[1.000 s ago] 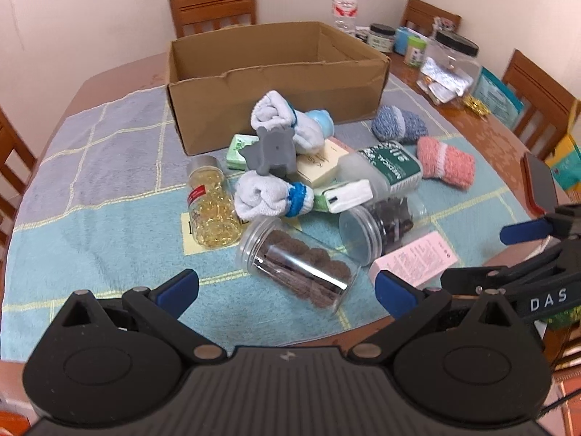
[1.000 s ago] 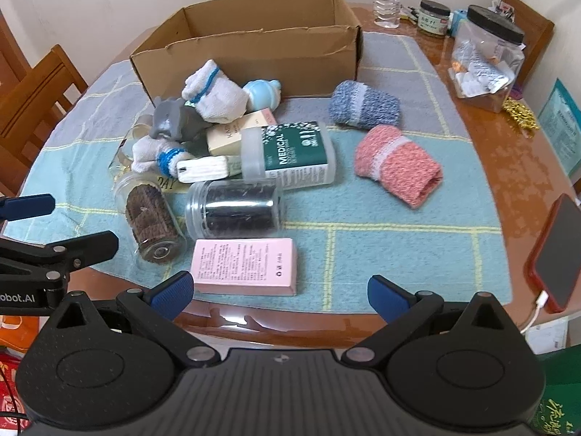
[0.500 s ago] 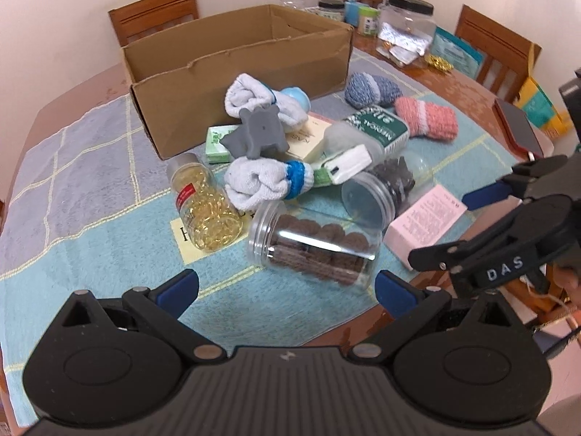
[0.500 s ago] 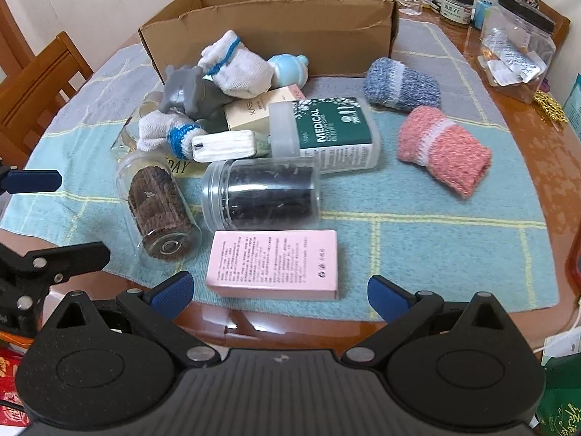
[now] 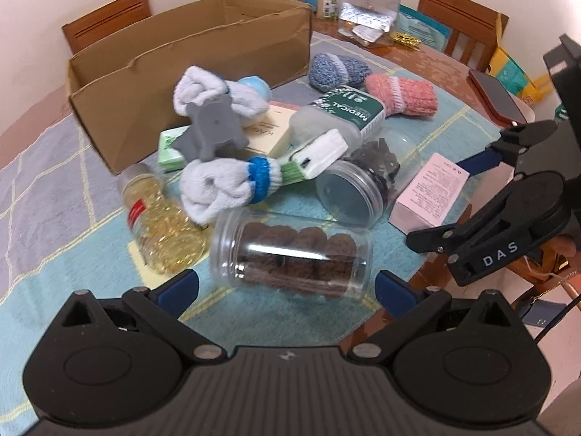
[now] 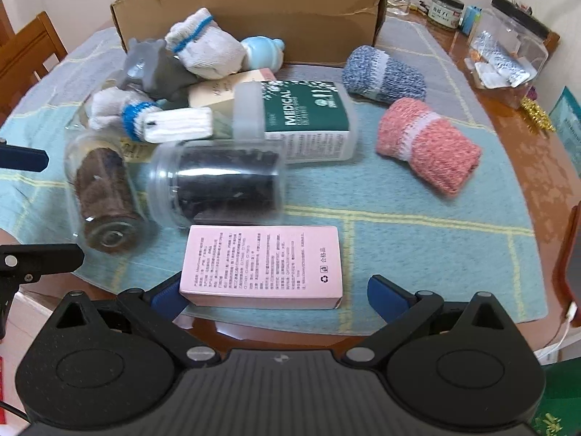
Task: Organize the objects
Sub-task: 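Move the left tool toward the cookie jar while the right tool approaches the pink box, then grasp the clear cookie jar with the left tool while the right tool grasps the pink box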
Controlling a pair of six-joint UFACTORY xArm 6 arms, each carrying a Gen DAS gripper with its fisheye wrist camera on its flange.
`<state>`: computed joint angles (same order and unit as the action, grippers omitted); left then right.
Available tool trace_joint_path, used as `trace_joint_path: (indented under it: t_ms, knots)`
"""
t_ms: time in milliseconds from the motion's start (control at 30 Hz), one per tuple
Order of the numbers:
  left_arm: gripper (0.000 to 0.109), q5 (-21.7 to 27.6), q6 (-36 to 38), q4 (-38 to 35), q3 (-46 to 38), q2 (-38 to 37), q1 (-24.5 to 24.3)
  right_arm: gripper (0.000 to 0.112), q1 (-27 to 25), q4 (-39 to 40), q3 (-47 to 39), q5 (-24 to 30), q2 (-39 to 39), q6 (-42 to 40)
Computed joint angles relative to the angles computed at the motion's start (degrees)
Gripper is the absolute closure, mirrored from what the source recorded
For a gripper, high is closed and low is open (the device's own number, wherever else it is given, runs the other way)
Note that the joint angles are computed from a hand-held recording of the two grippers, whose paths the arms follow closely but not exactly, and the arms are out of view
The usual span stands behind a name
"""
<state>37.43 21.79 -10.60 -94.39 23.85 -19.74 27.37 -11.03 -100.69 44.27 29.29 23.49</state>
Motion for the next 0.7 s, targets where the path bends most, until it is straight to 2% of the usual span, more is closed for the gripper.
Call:
trace_joint_path:
  t_ms: [400,700]
  knots:
    - [0.007,-3.81,5.36,-2.10,-1.85,3.33,-0.49,0.009,0.02,-2.76,1.93,-2.45,-0.56,1.99]
    - [0.016,-2.49,7.41,-5.94,-2.83,4.09,0.07,0.010,0.41,-4.64,2.27,-3.04,-0.93,4.41]
